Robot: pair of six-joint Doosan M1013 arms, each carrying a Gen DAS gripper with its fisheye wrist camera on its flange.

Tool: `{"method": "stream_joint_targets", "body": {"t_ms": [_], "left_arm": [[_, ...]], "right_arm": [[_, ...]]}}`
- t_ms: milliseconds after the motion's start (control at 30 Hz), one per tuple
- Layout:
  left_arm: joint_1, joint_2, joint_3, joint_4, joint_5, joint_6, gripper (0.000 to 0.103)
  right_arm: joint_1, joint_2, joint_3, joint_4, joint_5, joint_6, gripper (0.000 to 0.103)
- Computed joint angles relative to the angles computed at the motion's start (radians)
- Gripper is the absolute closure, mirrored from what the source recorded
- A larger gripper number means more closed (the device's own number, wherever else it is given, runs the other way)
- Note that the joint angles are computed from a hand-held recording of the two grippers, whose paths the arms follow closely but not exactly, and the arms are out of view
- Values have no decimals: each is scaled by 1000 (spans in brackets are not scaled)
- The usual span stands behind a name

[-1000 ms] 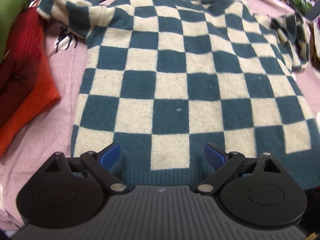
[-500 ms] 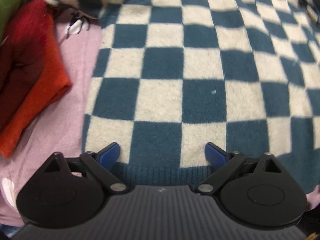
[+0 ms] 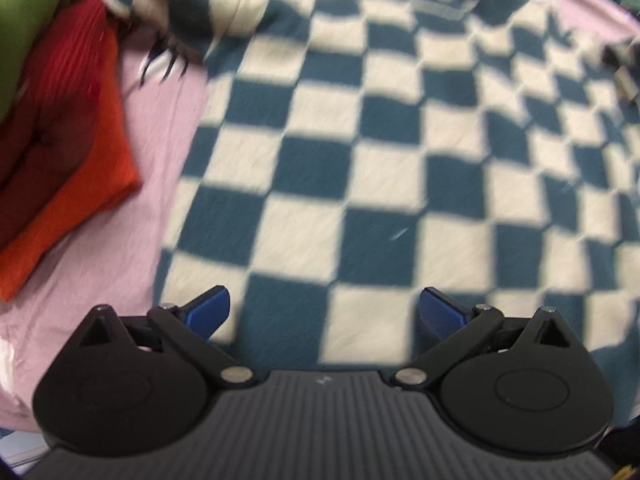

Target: Fold small clothes

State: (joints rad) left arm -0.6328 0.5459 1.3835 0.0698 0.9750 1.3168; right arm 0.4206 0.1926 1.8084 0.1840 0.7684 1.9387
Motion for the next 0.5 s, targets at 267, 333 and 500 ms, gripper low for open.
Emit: {"method": "stream_joint_targets", "body": {"t_ms": [267,333,500], "left_arm": [[-55,41,-108,-107,-38,26,0],[-74,53,-127,-117,-55,19,0],[-117,79,-174,-77,-47,6,0]], "right_arm": [[-45,-12,-27,-225,-5,114,35],[-69,-8,-29,-251,-27,131,35],[-107,11,-33,-379,-95,227,7]]}}
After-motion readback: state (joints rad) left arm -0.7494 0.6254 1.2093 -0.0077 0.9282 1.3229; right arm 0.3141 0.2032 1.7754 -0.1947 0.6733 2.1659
